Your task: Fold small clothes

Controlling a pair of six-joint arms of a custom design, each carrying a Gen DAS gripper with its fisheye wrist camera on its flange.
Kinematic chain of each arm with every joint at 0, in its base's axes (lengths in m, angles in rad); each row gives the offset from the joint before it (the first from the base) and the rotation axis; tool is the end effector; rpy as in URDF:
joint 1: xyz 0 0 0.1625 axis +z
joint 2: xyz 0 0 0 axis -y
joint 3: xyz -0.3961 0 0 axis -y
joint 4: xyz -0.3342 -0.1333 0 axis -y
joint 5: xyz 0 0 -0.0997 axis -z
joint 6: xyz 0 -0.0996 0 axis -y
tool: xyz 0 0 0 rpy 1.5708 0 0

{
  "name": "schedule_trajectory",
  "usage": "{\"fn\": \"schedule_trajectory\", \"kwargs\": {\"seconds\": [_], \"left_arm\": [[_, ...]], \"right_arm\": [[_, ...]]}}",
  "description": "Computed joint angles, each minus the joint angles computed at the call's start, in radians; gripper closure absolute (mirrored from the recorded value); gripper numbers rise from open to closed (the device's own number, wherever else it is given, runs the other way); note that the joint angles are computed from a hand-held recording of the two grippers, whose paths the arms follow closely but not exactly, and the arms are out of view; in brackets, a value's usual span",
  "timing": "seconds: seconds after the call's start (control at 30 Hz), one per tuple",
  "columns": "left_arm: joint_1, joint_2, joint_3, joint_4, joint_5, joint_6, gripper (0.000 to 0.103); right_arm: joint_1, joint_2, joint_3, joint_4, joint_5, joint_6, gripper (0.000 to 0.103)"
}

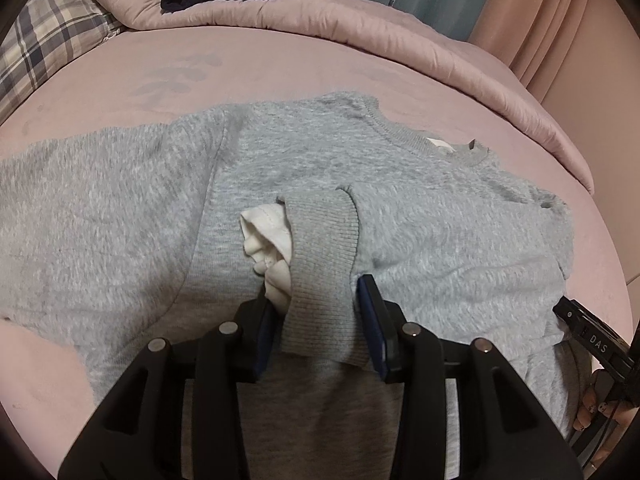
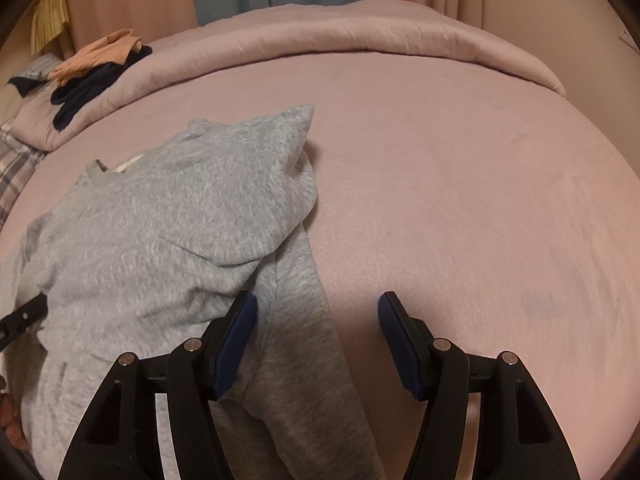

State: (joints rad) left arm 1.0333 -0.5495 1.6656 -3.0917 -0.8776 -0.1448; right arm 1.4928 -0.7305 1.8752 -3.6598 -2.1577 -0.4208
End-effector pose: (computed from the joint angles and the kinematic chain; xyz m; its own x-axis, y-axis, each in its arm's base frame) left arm -0.1413 -0.6217 0.0380 -0.8492 0.0619 -0.5244 0.3518 0.8069 -0.4745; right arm 0.0344 -0.5632 0.1546 -0.7445 0.2287 0.6273 -0.2831 0.7427 -0.6068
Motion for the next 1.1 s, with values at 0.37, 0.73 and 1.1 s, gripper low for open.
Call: {"fn": "schedule_trajectory", "kwargs": {"seconds": [0.37, 0.73, 1.1], "left_arm": [[-0.006, 0.004, 0.004, -0.012, 0.010, 0.017, 0.062], [-0.017, 0.020, 0.000, -0.014, 0.031, 0.061, 0.055], [-0.021, 0.033, -0.011, -0.014, 0.064, 0.080, 0.054]], "right_arm": [[-0.001, 0.006, 0.001, -0.017, 0.011, 0.001, 0.039], [-0.002, 0.008, 0.012, -0.038, 0.008, -0.006, 0.039], [-0.009, 0.004, 0.019, -0.045, 0.022, -0.007, 0.039]]}}
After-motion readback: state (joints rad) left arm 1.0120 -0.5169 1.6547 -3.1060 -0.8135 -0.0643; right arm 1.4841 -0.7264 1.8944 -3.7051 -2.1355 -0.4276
